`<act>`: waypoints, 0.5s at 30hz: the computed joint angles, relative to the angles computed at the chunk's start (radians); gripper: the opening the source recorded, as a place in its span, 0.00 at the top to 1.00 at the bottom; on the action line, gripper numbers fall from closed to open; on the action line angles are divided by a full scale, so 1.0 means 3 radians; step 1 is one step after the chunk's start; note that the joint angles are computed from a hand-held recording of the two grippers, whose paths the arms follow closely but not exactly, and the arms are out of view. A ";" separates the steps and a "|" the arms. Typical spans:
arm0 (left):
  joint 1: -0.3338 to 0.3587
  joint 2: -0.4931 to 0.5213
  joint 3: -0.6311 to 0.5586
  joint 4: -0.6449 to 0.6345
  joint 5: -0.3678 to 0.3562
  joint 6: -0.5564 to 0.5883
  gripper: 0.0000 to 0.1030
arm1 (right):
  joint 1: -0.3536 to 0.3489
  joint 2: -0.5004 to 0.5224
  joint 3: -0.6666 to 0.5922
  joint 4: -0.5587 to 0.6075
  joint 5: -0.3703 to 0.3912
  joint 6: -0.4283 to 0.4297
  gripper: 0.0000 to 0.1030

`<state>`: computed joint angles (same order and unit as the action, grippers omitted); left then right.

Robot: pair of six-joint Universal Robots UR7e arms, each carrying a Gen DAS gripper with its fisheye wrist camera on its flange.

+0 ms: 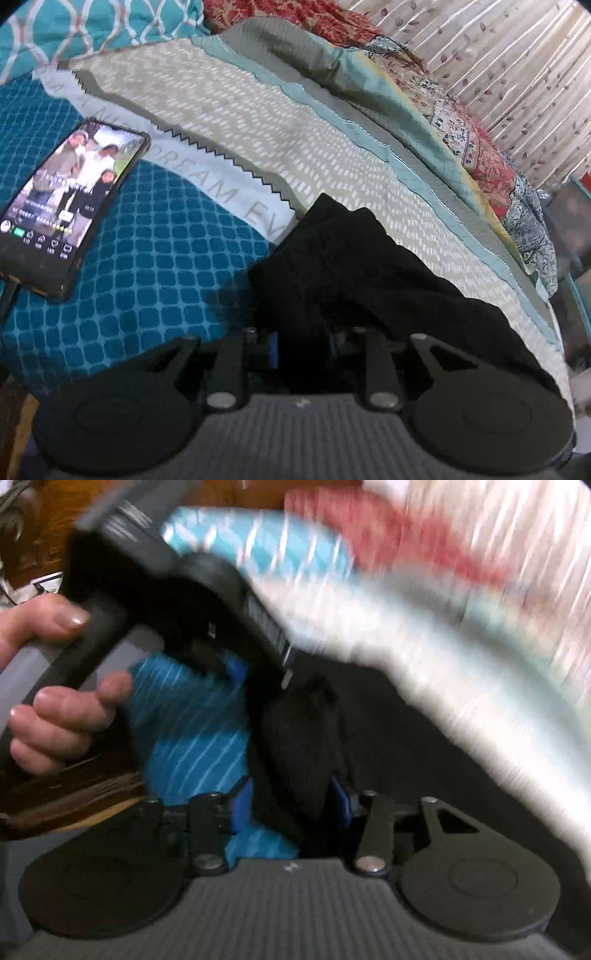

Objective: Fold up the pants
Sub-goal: 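Spread the pants flat on the bed with both grippers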

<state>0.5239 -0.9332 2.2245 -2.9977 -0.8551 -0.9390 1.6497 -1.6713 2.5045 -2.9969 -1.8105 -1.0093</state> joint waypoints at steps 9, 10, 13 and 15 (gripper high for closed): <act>-0.0411 -0.0449 0.0208 0.0020 0.0587 -0.0229 0.44 | -0.0453 -0.0783 0.0040 0.0152 0.0668 0.0022 0.52; -0.0431 -0.0448 0.0194 -0.0034 0.0619 -0.0194 0.44 | -0.0548 -0.0878 0.0065 0.0120 0.0703 0.0079 0.52; -0.0449 -0.0262 0.0000 -0.0378 0.0525 0.0261 0.44 | -0.0862 -0.1087 0.0114 -0.0069 0.0704 0.0277 0.53; -0.0434 -0.0090 -0.0205 -0.0413 0.0361 0.0552 0.44 | -0.1082 -0.1190 0.0085 -0.0034 0.0711 0.0502 0.53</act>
